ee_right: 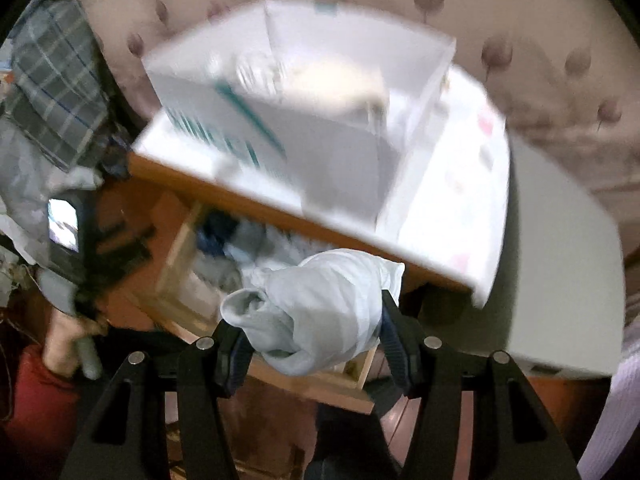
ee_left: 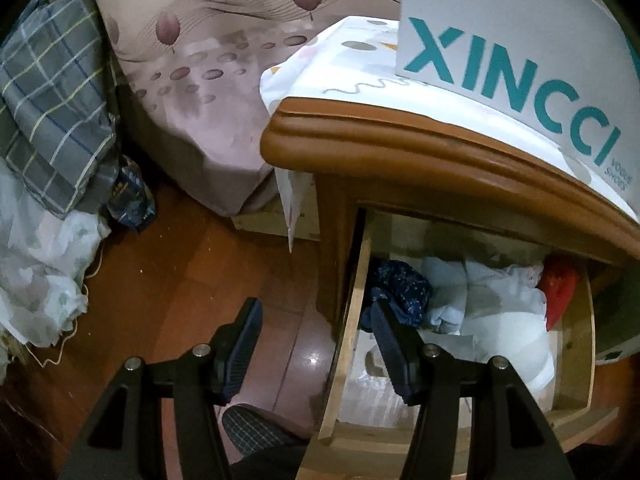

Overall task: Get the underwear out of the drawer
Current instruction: 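Carry the light blue clothing with the right gripper over the white box, then open the right gripper to drop the light blue clothing into the box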

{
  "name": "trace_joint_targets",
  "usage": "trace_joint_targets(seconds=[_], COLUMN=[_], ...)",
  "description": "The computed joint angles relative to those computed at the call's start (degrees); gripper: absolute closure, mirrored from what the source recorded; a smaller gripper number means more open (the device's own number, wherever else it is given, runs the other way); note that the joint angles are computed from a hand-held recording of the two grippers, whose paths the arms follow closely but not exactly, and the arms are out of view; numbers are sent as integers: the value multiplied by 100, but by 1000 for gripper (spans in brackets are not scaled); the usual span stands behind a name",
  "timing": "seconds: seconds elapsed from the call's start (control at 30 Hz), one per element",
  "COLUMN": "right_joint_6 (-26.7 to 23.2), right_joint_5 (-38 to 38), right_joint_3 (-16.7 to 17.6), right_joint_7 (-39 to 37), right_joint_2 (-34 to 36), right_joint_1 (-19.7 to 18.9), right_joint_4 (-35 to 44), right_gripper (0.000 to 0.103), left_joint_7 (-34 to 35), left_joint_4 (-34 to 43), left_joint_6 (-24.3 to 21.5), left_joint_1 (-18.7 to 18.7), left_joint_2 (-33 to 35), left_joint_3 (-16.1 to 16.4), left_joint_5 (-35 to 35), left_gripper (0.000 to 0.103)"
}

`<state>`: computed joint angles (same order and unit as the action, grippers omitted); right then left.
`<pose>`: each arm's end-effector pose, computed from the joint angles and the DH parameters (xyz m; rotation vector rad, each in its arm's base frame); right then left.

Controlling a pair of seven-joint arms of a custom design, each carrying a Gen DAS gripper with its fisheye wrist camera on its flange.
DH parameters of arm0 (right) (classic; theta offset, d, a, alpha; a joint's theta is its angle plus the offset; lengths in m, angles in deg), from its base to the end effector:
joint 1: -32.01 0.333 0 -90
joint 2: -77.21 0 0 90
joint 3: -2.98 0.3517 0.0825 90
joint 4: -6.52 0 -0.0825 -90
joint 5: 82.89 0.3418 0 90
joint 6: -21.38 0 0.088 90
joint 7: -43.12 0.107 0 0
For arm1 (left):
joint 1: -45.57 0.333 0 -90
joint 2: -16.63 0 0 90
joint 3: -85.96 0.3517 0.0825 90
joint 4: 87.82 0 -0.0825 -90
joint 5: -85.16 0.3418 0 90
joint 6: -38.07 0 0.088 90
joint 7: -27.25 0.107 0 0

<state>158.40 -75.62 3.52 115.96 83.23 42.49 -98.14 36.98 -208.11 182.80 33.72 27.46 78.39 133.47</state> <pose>0.5831 0.1144 0.5738 -2.2901 1.4872 -0.3753 0.5336 -0.1925 0.4156 -2.1873 1.4145 -0.3646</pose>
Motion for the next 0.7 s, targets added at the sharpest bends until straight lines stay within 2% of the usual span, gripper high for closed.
trace_joint_targets(seconds=[0.13, 0.27, 0.43, 0.7], right_joint_6=[25, -74, -582, -1362], right_joint_5=[-120, -353, -921, -1244], right_joint_3=[26, 3, -169, -401], right_joint_7=[129, 520, 1137, 1573], right_joint_2=[57, 522, 1472, 2715], right_joint_1=[69, 191, 478, 682], right_joint_4=[612, 1555, 3053, 4676], right_gripper=[50, 50, 50, 49], left_joint_7=[52, -45, -117, -43], left_joint_4=[-41, -74, -86, -99], left_joint_6=[95, 100, 123, 206], left_joint_1=[42, 26, 28, 57], left_joint_2=[-14, -59, -81, -99], left_joint_3=[1, 16, 13, -1], left_joint_5=[-139, -39, 39, 17], left_gripper=[45, 45, 45, 45])
